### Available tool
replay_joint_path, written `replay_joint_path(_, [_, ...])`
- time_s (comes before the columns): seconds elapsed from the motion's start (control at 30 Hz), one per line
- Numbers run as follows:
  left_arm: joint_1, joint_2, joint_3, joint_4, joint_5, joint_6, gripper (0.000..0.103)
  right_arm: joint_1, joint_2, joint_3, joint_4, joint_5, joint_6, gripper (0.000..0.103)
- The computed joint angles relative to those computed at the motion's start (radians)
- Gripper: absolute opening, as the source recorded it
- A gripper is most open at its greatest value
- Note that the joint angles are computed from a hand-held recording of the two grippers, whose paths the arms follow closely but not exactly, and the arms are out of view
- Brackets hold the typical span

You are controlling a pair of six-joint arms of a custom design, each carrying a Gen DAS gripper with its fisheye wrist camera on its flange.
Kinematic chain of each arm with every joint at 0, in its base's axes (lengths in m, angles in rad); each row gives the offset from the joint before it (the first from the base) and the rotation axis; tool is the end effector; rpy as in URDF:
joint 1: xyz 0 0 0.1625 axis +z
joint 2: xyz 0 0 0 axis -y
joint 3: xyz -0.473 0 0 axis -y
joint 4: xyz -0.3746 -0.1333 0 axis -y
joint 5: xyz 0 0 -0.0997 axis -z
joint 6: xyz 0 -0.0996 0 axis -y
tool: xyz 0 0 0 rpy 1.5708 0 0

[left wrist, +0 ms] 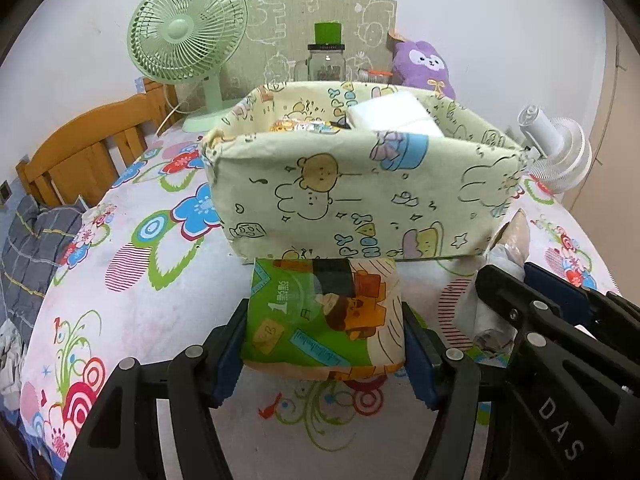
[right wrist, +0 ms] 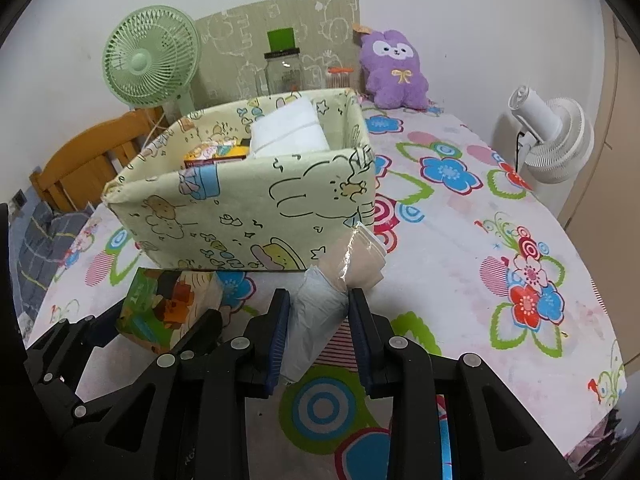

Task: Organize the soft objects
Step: 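Carry the green snack bag with the left gripper while the right gripper carries the white cloth over the basket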

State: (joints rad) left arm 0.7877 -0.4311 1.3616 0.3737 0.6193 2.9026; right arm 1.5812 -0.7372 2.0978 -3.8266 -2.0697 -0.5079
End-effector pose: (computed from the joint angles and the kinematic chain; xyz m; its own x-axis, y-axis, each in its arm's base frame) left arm -0.2520 -0.5571 -0.0223 -0.7078 0.0883 -0.7008 0.5280 0.7252 -0.4419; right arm 0.0915 -0.5580 0.1372 -0.7675 0.0141 0.6410 -0.4346 0.7235 -0.5363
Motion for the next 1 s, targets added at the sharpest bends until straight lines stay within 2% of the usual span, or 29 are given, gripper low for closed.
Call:
replay_joint_path(0.5, [-0.072,-0.054,0.07,-0.056,-0.054,-0.015,0.07,0.03,-0.063,0.071,-0.069,0.043,-0.013,0.033])
replay_joint_path(1.0, [-0.132,-0.121,0.11,-0.09,-0.1,0.019,0.07,0.092,-0.114,0.099,-0.096,0.041,-0.01,0.033])
